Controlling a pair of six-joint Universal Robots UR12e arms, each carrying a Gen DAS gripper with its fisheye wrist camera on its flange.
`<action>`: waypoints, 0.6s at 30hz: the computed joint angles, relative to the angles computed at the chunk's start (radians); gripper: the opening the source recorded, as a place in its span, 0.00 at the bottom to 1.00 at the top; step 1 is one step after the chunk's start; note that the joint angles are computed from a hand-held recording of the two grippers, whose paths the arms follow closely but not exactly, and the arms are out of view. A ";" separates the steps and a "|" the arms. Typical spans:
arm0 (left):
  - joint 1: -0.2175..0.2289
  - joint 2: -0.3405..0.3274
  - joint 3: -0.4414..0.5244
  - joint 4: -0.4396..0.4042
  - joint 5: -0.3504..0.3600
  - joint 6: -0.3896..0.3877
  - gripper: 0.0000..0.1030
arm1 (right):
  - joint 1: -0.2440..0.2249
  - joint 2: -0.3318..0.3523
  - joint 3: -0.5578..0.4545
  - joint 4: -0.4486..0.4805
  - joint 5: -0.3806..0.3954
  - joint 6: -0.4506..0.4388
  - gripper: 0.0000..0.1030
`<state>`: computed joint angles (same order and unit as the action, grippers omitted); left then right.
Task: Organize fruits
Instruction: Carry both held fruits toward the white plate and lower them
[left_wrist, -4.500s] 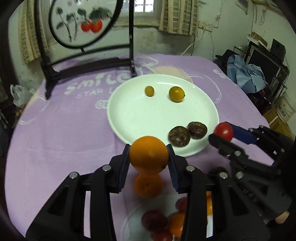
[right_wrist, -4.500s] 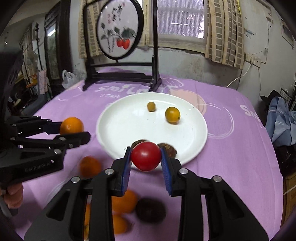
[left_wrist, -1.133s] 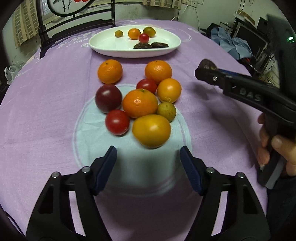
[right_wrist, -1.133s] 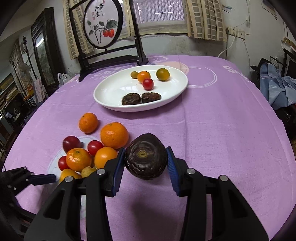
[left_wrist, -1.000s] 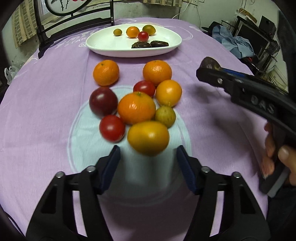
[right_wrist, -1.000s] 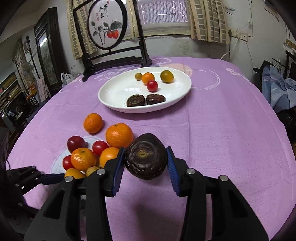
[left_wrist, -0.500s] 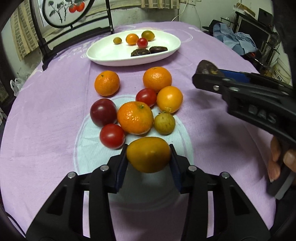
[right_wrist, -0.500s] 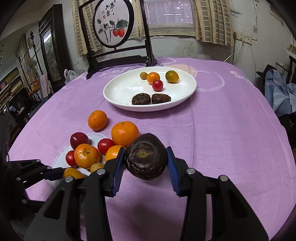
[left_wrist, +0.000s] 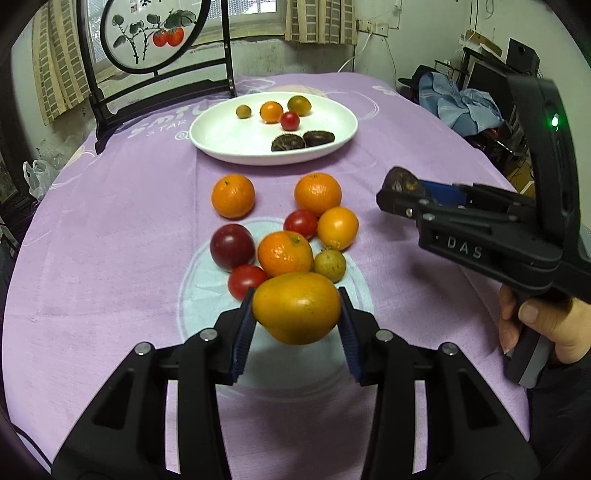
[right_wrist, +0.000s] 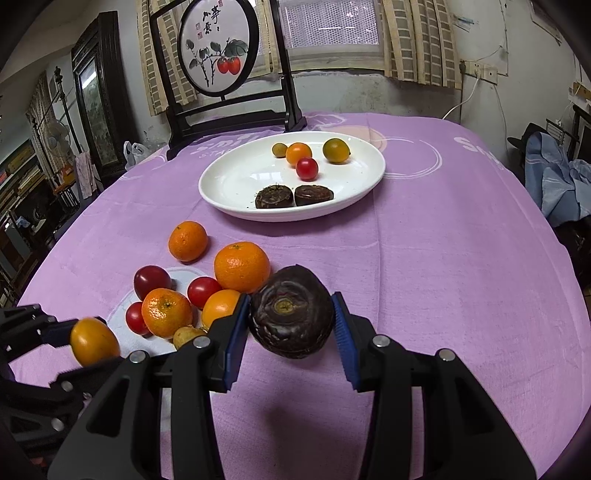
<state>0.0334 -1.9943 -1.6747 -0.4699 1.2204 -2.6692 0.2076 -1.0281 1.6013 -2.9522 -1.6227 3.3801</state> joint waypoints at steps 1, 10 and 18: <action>0.001 0.000 0.001 0.000 -0.003 -0.001 0.42 | 0.000 0.000 0.000 0.000 -0.001 0.001 0.43; 0.006 -0.023 0.084 -0.046 -0.054 -0.012 0.42 | -0.004 -0.012 -0.015 -0.007 0.017 -0.026 0.43; -0.028 -0.153 0.306 -0.066 -0.027 -0.135 0.42 | -0.023 0.045 -0.134 0.031 -0.023 -0.082 0.43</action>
<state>0.0054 -2.1470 -1.3684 -0.5360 1.1937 -2.8047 0.1848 -0.9827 1.4678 -2.9214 -1.6456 3.2985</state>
